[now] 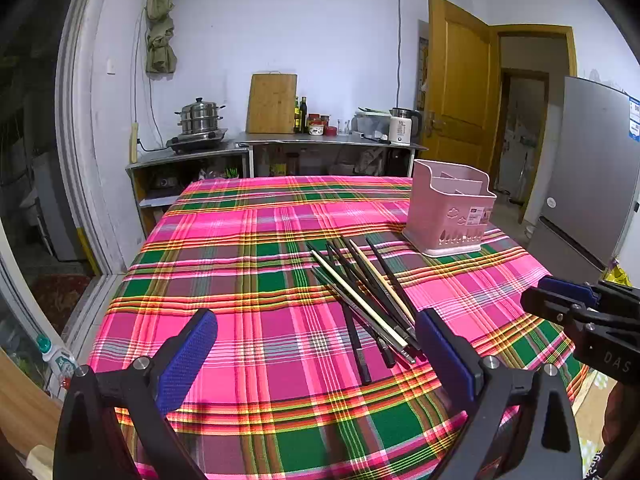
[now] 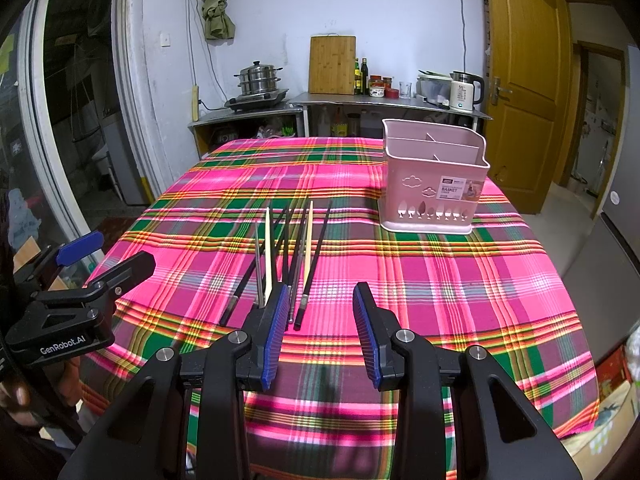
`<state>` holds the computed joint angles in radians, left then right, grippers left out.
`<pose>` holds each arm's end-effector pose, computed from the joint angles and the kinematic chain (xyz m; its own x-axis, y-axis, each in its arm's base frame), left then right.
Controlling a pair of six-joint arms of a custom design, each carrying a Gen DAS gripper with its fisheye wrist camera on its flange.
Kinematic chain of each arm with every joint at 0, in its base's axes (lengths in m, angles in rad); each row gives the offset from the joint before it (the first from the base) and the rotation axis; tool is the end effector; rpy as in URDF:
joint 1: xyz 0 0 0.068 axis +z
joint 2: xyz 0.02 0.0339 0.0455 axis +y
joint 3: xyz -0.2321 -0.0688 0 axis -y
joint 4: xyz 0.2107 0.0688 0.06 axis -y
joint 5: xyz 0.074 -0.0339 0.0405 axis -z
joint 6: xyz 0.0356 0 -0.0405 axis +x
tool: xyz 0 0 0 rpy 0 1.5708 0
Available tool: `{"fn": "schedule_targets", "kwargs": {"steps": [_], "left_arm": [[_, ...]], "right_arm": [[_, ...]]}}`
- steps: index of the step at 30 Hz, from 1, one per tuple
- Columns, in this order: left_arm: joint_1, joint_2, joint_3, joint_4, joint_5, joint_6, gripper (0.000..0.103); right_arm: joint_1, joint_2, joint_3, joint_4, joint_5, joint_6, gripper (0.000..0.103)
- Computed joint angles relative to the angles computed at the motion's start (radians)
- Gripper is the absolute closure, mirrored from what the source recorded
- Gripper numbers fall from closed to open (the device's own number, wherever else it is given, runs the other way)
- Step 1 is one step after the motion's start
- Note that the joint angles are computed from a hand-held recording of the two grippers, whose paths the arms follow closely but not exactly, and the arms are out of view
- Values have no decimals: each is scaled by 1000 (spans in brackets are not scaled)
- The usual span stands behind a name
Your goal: Organize utensils
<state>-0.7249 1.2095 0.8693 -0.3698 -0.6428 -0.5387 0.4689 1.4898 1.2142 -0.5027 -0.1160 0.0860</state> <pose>0.1896 -0.1394 0.2501 -0.5165 -0.0910 -0.8514 -0.0869 0.9948 -0.0537 0.2641 0.1384 0.2685 -0.6689 -0.2432 -0.7025 -0.4667 0.8729 0.1421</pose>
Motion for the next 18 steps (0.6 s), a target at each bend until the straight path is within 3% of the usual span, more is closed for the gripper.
{"fn": "schedule_targets", "kwargs": {"steps": [10, 18], "left_arm": [[19, 16, -3, 17, 25, 9, 3], [101, 55, -7, 56, 135, 23, 3]], "right_arm": [[1, 3, 4, -5, 0, 1, 68], [-6, 59, 24, 14, -15, -6, 68]]}}
